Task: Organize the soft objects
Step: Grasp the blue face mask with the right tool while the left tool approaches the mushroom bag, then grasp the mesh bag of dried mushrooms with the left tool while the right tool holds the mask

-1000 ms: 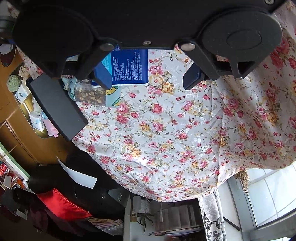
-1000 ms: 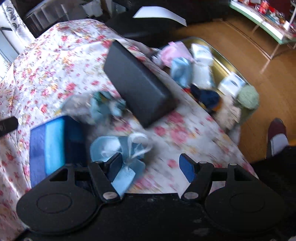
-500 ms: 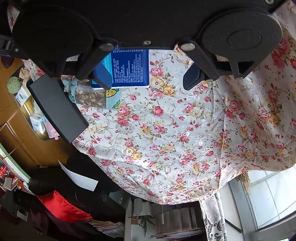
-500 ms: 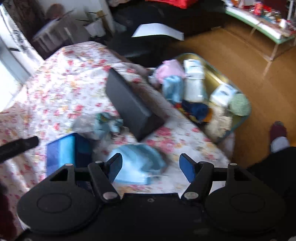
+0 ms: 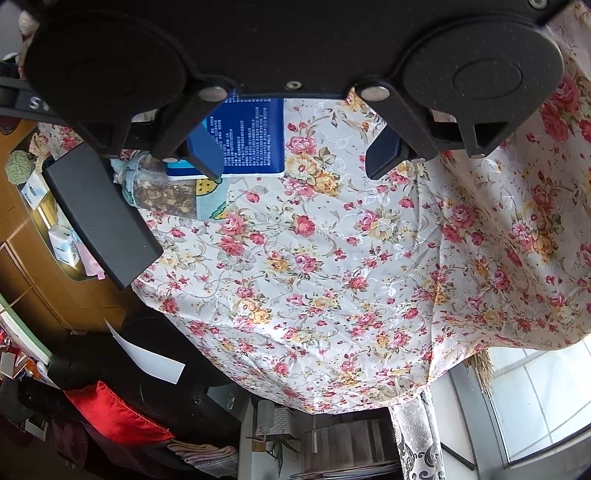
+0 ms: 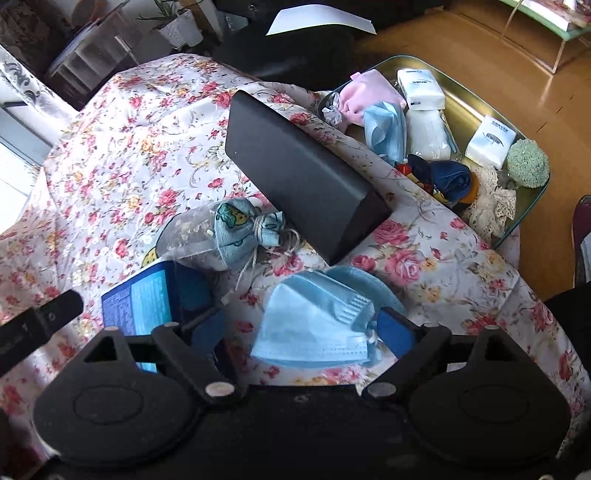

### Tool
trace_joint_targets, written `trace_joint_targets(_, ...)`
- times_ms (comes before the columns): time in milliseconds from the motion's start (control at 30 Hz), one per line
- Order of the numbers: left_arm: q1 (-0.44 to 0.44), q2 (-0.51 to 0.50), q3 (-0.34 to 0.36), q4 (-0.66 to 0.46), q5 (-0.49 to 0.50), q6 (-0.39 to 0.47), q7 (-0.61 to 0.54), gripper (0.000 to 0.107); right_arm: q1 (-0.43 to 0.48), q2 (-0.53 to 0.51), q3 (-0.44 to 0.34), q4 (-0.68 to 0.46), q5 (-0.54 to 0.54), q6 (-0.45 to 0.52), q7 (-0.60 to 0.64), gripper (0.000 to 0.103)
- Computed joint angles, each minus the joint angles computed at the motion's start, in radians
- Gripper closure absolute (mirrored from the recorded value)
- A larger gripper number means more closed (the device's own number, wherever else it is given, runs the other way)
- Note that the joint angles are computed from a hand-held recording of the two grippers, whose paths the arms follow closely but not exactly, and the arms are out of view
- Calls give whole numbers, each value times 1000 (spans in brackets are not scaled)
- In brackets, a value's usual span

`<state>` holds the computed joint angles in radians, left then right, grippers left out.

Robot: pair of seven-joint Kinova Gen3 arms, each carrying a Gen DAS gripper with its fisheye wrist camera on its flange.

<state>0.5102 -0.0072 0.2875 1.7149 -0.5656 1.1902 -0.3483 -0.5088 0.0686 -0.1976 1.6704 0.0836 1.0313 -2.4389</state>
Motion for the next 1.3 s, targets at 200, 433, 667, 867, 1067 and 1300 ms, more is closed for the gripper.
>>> trace_joint_targets(200, 7, 5, 1, 8, -26, 5, 8, 27, -50, 55, 1, -36, 108, 68, -87, 23)
trace_joint_targets(433, -1, 0, -4, 29, -30, -16, 2, 25, 34, 2, 30, 38, 2, 8, 68, 45)
trace_joint_targets(667, 12, 7, 15, 57, -91, -37, 17, 19, 107, -68, 40, 91, -61, -12, 292, 47)
trace_joint_targets(867, 66, 75, 6, -15, -110, 41, 38, 18, 149, -99, 54, 106, -139, -9, 495, 47)
trace_joint_targets(1067, 127, 186, -26, -186, -92, 110, -104, 17, 173, -123, 56, 119, -172, -26, 558, 47)
trace_joint_targets(1300, 177, 298, -84, -353, -15, 167, -264, 17, 208, -131, 81, 142, -237, -37, 608, 47)
